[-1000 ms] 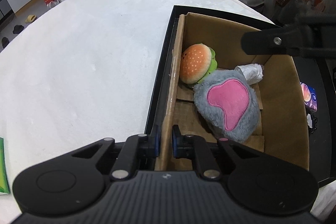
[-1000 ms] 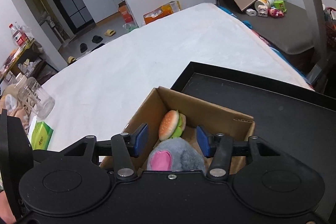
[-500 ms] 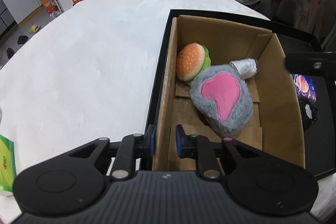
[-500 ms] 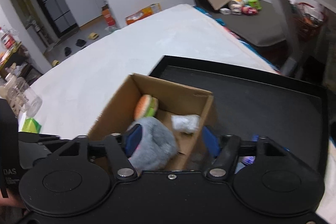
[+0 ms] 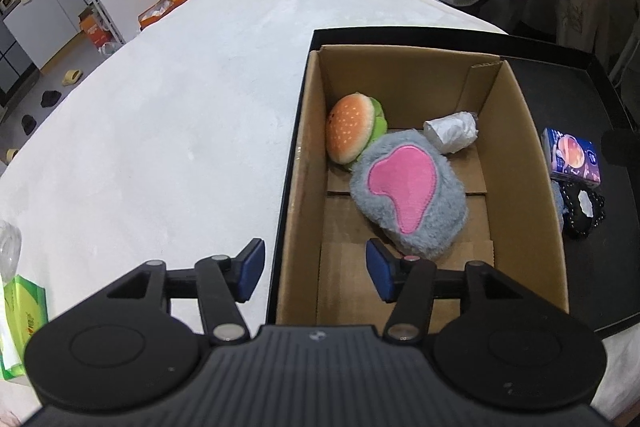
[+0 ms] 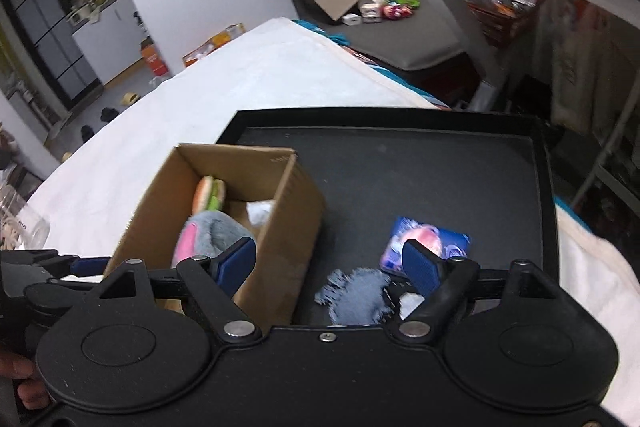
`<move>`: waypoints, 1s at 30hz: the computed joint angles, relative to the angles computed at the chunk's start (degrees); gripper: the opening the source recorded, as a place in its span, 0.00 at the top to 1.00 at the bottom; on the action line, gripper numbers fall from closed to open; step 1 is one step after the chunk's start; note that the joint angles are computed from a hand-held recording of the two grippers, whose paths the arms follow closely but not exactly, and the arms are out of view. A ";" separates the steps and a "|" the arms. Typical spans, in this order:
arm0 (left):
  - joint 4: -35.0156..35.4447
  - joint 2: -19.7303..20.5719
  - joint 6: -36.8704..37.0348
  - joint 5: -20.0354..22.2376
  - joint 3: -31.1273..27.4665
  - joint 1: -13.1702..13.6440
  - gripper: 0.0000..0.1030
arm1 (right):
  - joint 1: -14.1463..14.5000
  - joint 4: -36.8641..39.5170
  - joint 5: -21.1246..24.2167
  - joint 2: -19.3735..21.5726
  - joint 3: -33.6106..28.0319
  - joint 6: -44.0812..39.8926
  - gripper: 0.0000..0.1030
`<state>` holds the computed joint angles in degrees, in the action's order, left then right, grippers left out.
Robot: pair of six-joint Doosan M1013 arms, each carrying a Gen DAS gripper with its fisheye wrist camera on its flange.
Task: Organize soft objects
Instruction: 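Move the right gripper to the black beaded ring and close on it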
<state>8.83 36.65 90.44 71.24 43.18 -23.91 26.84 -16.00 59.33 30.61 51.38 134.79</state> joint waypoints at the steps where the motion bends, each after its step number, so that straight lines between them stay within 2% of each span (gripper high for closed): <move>1: 0.16 0.06 0.04 0.15 -0.15 -0.07 0.47 | 0.04 -0.35 0.00 -0.21 0.54 0.73 0.23; 12: 2.06 0.81 -0.70 2.17 -1.67 -0.80 0.46 | -0.23 -1.50 -0.59 -3.05 7.22 8.54 0.23; 15: 2.70 1.32 -1.04 3.02 -2.47 -1.09 0.41 | -0.70 -1.14 -0.73 -3.47 8.33 10.33 0.23; 19: 3.84 2.00 -1.32 3.88 -3.50 -1.60 0.33 | -1.33 0.25 0.09 -3.38 8.88 11.85 0.23; 30: 7.66 3.75 -0.92 6.40 -5.63 -3.10 0.31 | -2.81 4.50 0.47 -2.61 9.15 11.82 0.23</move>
<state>16.49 40.40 89.53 77.64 37.55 -27.01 24.02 -11.49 59.79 28.00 60.52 146.61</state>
